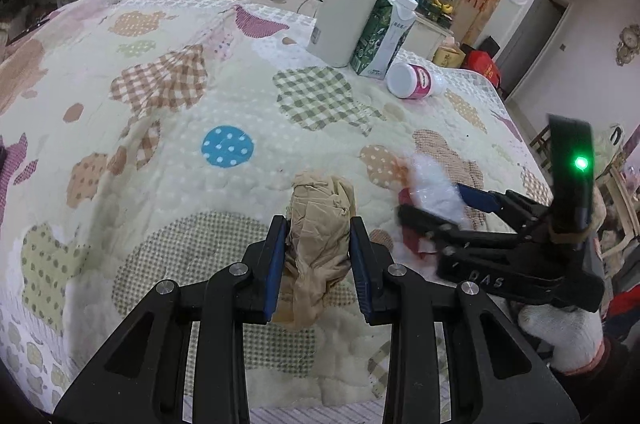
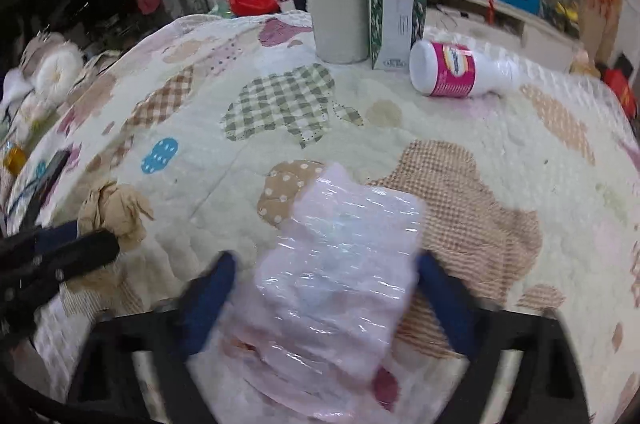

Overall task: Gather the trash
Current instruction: 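Carry the tan paper and clear plastic bag with both grippers to the black bin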

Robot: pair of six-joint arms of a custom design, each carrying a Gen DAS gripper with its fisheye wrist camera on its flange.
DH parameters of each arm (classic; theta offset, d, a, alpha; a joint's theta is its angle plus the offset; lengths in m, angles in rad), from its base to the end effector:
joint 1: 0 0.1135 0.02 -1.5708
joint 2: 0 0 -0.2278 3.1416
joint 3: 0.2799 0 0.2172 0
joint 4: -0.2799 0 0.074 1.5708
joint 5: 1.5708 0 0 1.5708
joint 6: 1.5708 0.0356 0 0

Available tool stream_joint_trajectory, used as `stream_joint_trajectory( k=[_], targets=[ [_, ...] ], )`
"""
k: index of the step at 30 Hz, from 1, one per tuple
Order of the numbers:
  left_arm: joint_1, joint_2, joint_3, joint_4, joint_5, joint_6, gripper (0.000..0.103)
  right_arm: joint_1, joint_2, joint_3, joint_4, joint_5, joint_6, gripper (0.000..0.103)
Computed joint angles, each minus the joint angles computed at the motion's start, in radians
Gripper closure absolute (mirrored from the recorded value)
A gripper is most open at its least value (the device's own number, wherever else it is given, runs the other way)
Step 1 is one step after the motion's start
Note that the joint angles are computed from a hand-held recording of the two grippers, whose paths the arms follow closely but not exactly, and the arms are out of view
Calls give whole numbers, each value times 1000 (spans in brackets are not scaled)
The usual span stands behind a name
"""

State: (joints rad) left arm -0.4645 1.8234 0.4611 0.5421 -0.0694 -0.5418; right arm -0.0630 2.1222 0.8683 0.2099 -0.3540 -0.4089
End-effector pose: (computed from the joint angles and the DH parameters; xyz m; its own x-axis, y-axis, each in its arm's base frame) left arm 0.2278 -0.1114 0.0622 -0.7688 -0.1902 -0.6105 0.0095 0.9512 -0.3083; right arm 0.3156 -0.0075 0.0351 -0.7459 -0.3266 -0.5805 -0.4484 0.8907 0.0750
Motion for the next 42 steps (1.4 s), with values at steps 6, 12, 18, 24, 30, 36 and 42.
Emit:
stream_joint_trajectory(
  k=[6, 12, 18, 24, 30, 36, 42],
  targets=[
    [-39, 16, 16, 9, 6, -36, 75, -154, -33, 35, -194, -150, -170, 47],
    [-159, 43, 91, -27, -19, -78, 75, -364, -131, -13, -342, -259, -374, 47],
    [-295, 109, 245, -115, -49, -106, 75, -574, -150, 40, -495, -318, -534, 46],
    [-424, 194, 461, -241, -72, -117, 75, -792, -84, 197, -676, -364, -668, 46],
    [-549, 346, 773, -402, -73, -96, 75, -981, 27, 436, -856, -391, -758, 45],
    [-625, 538, 1129, -555, -28, -73, 75, -1141, 202, 762, -1019, -398, -790, 44],
    [-690, 803, 1651, -804, 24, -30, 75, -1258, 447, 1218, -1169, -381, -720, 44]
  ],
)
